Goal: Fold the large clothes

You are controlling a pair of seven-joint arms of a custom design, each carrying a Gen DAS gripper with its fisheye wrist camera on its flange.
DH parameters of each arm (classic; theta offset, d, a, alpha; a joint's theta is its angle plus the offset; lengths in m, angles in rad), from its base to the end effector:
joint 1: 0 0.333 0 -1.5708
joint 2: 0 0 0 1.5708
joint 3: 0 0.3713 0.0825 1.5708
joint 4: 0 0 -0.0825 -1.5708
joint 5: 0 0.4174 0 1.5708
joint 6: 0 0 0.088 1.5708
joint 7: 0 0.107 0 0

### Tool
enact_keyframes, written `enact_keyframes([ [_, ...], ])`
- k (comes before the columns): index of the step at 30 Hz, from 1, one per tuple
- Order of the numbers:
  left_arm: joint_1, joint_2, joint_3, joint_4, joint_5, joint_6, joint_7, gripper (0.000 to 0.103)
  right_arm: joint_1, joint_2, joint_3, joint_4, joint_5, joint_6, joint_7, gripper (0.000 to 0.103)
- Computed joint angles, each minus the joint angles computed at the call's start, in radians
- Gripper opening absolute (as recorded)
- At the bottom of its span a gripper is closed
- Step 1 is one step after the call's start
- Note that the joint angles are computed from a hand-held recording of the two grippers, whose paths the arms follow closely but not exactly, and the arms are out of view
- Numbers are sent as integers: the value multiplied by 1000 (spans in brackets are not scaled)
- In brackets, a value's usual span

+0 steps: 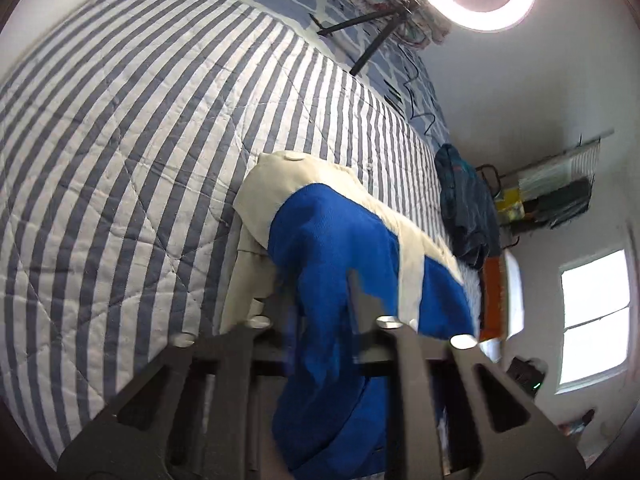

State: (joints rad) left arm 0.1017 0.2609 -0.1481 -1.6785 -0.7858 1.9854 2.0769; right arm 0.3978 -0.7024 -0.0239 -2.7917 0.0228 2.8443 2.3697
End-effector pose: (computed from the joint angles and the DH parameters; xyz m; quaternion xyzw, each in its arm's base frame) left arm 0.6914 -0.0660 0.5147 0.5761 -0.7277 0.3266 0.1784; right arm 0.3395 0.1311 0.5168 -0.4962 0.7860 -0.0578 0.3641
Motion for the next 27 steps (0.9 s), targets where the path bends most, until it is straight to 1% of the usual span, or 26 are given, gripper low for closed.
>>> enact_keyframes([
  [1, -2, -13, -2, -17, 0, 15, 24, 9, 24, 3, -21, 3, 9, 6, -20, 6],
  [2, -5, -36, -2, -45, 3, 40, 44, 8, 35, 4, -31, 6, 16, 6, -32, 1],
  [3, -7, -62, 1, -79, 0, 58, 56, 7, 42, -3, -37, 13, 18, -2, -46, 0],
  [4, -4, -82, 4, -107, -20, 58, 59, 6, 58, -19, -53, 14, 24, -3, -71, 0],
  [5, 2, -101, 10, -137, -47, 47, 66, 6, 69, -24, -69, 17, 31, 3, -93, 0],
  [6, 5, -123, 16, -173, -61, 40, 81, 5, 71, -55, -74, 13, 35, -6, -109, 0],
  [7, 5, -145, 22, -214, -66, 45, 105, 3, 64, -74, -73, 8, 40, -10, -114, 0],
  [9, 2, -149, 36, -256, -57, 24, 102, 2, 44, -110, -70, -23, 55, 9, -102, 0],
  [10, -1, -143, 39, -260, -52, 24, 102, 2, 44, -111, -76, -37, 68, 16, -94, 0],
  [11, -2, -135, 42, -263, -58, 33, 101, 2, 60, -101, -92, -50, 86, 26, -91, 0],
  [12, -2, -130, 44, -262, -67, 34, 93, 2, 91, -84, -116, -61, 108, 39, -98, 0],
  [14, -2, -133, 44, -258, -72, 37, 90, 2, 130, -52, -139, -68, 138, 69, -108, 0],
  [15, -4, -138, 44, -256, -64, 41, 95, 2, 163, -46, -158, -76, 161, 109, -115, 0],
  [16, -5, -147, 45, -254, -59, 46, 105, 2, 174, -49, -165, -78, 169, 122, -117, 3],
  [18, -3, -148, 47, -231, -61, 44, 130, 2, 184, -63, -174, -75, 179, 134, -118, 13],
  [19, -3, -145, 47, -216, -61, 40, 140, 2, 191, -67, -178, -80, 184, 163, -117, 13],
  [20, -4, -141, 47, -201, -53, 40, 140, 2, 190, -79, -174, -85, 185, 169, -109, 10],
  [21, -7, -137, 46, -190, -39, 46, 140, 2, 219, -76, -187, -79, 191, 185, -109, 2],
  [23, -17, -132, 44, -186, 10, 75, 136, 2, 215, -57, -165, -59, 170, 163, -105, 2],
  [24, -22, -134, 44, -196, 42, 92, 134, 2, 207, -32, -148, -35, 153, 111, -107, 1],
  [26, -30, -129, 42, -205, 90, 105, 121, 2, 164, 1, -105, -12, 138, 30, -88, 1],
  [27, -35, -127, 40, -208, 109, 114, 120, 3, 141, 9, -92, -8, 139, 3, -75, 1],
])
